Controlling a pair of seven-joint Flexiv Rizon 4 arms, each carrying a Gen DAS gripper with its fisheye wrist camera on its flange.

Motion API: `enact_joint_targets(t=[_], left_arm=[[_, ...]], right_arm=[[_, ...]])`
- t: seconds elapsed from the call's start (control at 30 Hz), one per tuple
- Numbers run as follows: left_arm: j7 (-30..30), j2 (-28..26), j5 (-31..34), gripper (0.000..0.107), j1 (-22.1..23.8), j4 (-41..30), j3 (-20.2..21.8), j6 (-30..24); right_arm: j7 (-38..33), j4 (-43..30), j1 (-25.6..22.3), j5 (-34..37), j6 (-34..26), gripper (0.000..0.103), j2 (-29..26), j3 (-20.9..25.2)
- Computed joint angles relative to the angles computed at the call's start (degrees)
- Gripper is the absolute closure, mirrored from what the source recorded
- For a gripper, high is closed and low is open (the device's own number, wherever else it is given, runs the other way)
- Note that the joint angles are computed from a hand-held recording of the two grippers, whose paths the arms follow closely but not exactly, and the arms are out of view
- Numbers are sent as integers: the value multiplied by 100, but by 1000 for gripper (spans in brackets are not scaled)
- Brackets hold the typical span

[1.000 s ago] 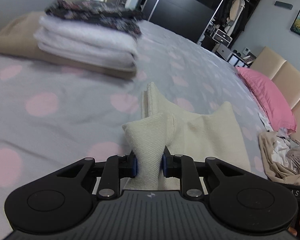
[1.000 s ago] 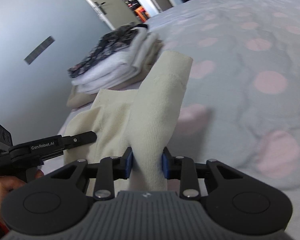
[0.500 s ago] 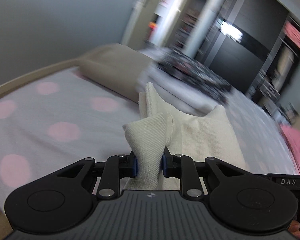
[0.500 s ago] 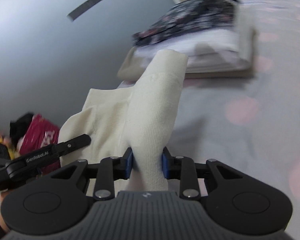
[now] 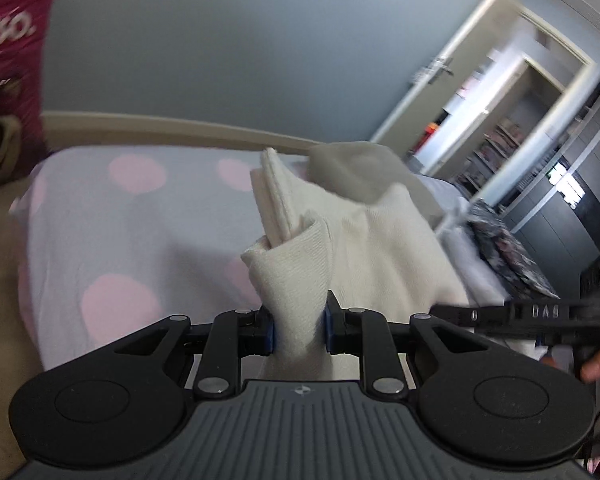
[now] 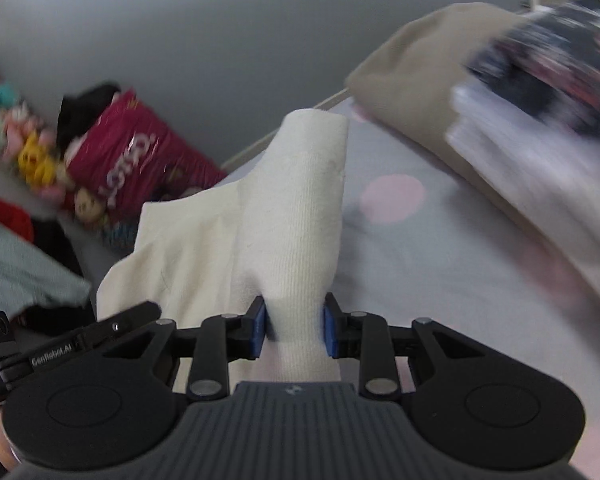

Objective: Fold clothes

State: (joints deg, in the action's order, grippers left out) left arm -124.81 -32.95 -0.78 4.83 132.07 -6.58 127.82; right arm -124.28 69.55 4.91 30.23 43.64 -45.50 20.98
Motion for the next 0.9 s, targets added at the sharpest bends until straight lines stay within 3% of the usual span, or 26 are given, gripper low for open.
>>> enact_joint_targets(t=[0.13, 0.37, 0.47, 0.67, 0.9], left_arm=[[411, -33, -587, 88, -470, -113, 355, -368], [747, -102, -867, 88, -402, -248, 379, -1042], [729, -123, -844, 88, -194, -268, 226, -1231], [894, -127, -1010, 87, -275, -348, 302, -1604], [668, -104, -1055, 87, -248, -229, 222, -1376]], right_arm=[[-74, -722, 330, -548, -573, 72, -440, -162], [-99, -1648, 751, -1138, -1165, 72, -1034, -371], [-25, -1844, 880, -1288, -1225, 72, -1203, -459], [265, -2058, 1023, -1536, -1266, 71, -1441, -595], [8, -2046, 963, -1531, -1141, 72, -1427, -459]])
